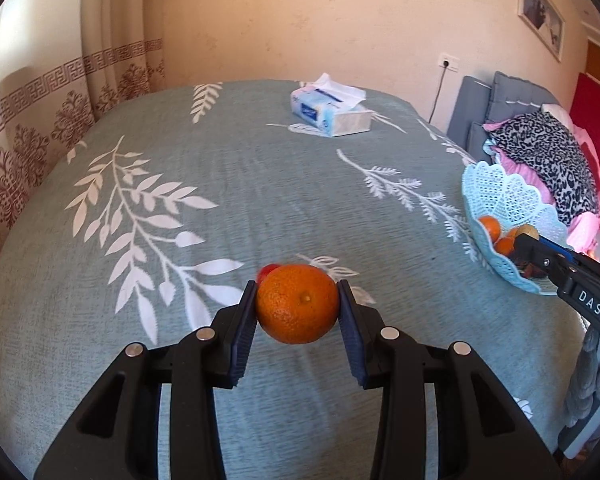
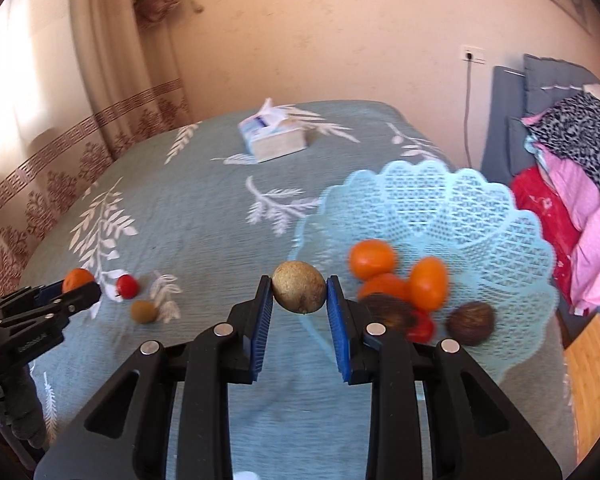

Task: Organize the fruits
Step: 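Lower orange and tan fruit into the blue basket and open both tools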

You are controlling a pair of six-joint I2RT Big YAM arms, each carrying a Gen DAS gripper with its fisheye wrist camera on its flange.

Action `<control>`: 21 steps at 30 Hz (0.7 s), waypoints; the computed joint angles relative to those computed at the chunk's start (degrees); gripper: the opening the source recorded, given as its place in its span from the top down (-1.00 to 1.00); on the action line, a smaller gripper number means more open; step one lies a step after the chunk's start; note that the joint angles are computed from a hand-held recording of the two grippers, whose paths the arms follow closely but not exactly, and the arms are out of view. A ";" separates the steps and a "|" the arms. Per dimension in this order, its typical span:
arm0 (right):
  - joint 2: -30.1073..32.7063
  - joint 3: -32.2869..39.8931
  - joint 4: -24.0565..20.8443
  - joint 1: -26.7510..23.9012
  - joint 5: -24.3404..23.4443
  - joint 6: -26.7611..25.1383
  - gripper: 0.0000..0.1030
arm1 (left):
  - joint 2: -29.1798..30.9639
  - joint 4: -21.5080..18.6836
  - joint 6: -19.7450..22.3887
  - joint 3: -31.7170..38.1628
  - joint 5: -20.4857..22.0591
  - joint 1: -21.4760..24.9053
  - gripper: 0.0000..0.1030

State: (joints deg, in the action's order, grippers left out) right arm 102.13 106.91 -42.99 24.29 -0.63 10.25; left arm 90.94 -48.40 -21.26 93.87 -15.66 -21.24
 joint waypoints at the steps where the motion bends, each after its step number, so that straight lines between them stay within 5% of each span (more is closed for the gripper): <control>1: -0.38 -0.53 0.22 -0.47 0.34 0.26 0.46 | 0.18 -0.02 0.13 0.38 -0.03 -0.26 0.24; 10: -2.22 -3.67 1.13 -4.04 1.69 3.10 0.39 | 3.27 -0.41 2.23 5.61 0.37 -2.65 0.24; 13: -2.88 -5.17 2.61 -4.80 2.43 4.70 -0.11 | 4.75 -0.82 2.85 7.78 0.77 -3.39 0.24; 21: -4.19 -7.47 4.94 -6.04 4.15 5.88 -0.12 | 9.97 -1.95 5.39 15.05 1.71 -5.70 0.24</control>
State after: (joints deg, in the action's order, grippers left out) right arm 97.94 99.44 -38.05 18.25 3.53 16.14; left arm 100.92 -50.35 -15.86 108.92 -13.95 -26.94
